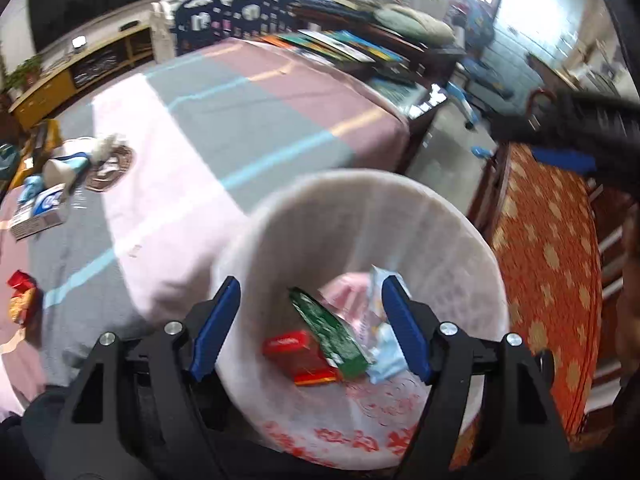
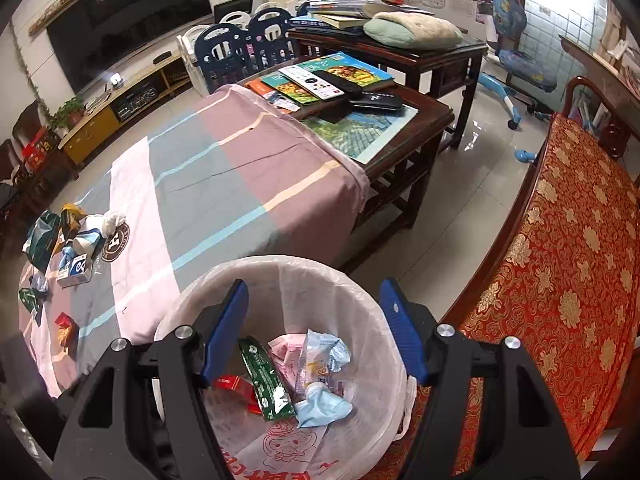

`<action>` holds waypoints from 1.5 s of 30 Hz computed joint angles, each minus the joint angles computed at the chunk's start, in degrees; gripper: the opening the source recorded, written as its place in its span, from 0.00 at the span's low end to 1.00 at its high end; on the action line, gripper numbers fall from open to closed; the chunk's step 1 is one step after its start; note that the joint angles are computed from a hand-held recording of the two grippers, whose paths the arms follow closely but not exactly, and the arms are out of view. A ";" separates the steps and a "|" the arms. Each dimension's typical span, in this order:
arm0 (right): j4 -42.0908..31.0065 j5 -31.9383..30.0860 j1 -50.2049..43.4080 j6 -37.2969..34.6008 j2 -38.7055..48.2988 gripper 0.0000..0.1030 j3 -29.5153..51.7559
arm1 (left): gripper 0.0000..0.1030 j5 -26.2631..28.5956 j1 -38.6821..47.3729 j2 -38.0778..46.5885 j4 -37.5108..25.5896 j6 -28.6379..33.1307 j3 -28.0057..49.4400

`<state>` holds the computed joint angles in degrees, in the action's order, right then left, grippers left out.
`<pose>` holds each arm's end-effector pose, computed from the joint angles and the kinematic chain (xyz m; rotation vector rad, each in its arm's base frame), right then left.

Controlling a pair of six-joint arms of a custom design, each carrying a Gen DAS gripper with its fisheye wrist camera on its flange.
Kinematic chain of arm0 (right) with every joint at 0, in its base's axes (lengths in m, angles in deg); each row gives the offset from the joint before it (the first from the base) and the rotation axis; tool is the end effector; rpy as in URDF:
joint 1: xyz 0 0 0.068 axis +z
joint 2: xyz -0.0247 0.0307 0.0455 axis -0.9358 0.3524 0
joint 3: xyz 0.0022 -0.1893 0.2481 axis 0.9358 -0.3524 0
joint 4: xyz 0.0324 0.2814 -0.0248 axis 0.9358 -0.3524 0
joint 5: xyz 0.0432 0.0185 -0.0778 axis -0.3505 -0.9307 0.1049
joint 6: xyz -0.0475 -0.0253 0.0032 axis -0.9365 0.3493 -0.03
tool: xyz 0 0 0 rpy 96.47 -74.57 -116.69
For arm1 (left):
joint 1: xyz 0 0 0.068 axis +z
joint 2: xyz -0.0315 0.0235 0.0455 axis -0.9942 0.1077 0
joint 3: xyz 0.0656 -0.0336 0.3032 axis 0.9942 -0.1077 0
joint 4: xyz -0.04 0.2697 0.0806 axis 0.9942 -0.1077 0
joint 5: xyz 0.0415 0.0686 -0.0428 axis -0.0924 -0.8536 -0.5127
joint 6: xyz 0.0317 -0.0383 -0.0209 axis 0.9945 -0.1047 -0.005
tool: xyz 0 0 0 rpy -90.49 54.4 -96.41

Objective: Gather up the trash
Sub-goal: 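Reach the left tool to the red snack bag and close on it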

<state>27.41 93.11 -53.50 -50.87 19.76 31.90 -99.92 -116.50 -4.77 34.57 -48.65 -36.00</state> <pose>0.2626 0.0716 0.3490 0.0750 2.5544 0.1193 0.2535 -0.1552 0.2553 0.0977 2.5293 -0.1771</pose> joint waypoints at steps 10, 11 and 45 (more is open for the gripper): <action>2.58 6.60 12.47 0.23 0.96 0.66 -1.08 | 0.72 -11.44 28.28 -17.59 -5.82 0.05 -6.62; 2.59 6.64 13.76 0.51 1.45 0.66 -0.95 | 0.72 -10.78 32.22 -18.91 -5.92 1.28 -7.20; 6.22 1.95 26.49 5.95 10.66 0.66 1.10 | 0.83 22.10 61.86 -13.14 2.26 4.62 -14.65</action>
